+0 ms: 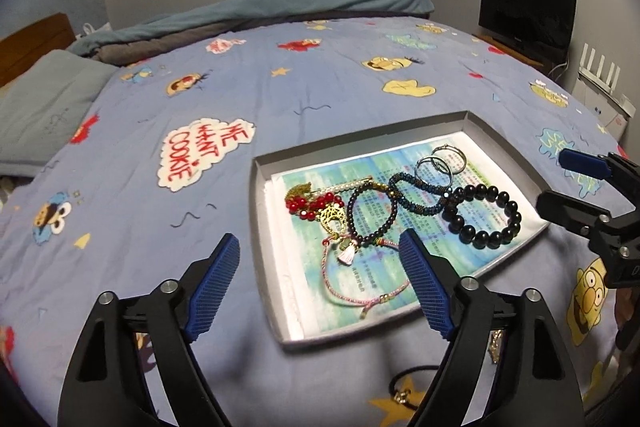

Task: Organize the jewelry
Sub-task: 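Return both open grippers to the gold clip and black hair tie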

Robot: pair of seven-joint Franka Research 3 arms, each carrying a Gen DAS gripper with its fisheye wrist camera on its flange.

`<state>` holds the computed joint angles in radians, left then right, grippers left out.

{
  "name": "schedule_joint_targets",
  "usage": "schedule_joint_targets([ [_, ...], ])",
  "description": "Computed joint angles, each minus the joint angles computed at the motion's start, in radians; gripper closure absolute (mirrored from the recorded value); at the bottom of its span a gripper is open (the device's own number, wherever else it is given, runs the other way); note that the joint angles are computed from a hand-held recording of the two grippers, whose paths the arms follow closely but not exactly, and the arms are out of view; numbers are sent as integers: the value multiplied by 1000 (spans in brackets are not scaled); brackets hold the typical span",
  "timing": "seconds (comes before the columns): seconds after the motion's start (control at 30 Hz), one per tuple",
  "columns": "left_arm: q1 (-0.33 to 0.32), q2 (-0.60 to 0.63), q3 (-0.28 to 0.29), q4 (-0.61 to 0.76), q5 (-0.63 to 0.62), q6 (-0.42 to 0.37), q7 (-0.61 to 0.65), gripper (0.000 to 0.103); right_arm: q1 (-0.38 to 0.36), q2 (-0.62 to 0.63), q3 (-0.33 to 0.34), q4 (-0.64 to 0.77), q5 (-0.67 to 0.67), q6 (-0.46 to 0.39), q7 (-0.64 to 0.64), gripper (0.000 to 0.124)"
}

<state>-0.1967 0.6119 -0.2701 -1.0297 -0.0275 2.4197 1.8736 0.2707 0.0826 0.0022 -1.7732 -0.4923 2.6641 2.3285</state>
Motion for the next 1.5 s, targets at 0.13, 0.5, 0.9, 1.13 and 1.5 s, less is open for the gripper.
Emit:
schedule_joint_targets([
  [0.13, 10, -53, 4, -82, 4, 49, -6, 12, 1, -33, 5, -26, -37, -8, 33, 27],
  [0.5, 59, -168, -9, -255, -31, 116, -5, 10, -27, -108, 46, -104, -111, -9, 123, 27],
  [0.9, 111, -332, -18, -511, -135, 230, 45, 10, -61, -199, 120, -211, -233, -28, 221, 27],
  [1.13, 128, -410, -20, -641, -237, 282, 107, 9, -72, -223, 144, -254, -261, -19, 256, 26],
  [1.5, 105, -456, 13, -781, -236, 355, 113, 9, -80, -235, 160, -310, -269, -26, 269, 27],
])
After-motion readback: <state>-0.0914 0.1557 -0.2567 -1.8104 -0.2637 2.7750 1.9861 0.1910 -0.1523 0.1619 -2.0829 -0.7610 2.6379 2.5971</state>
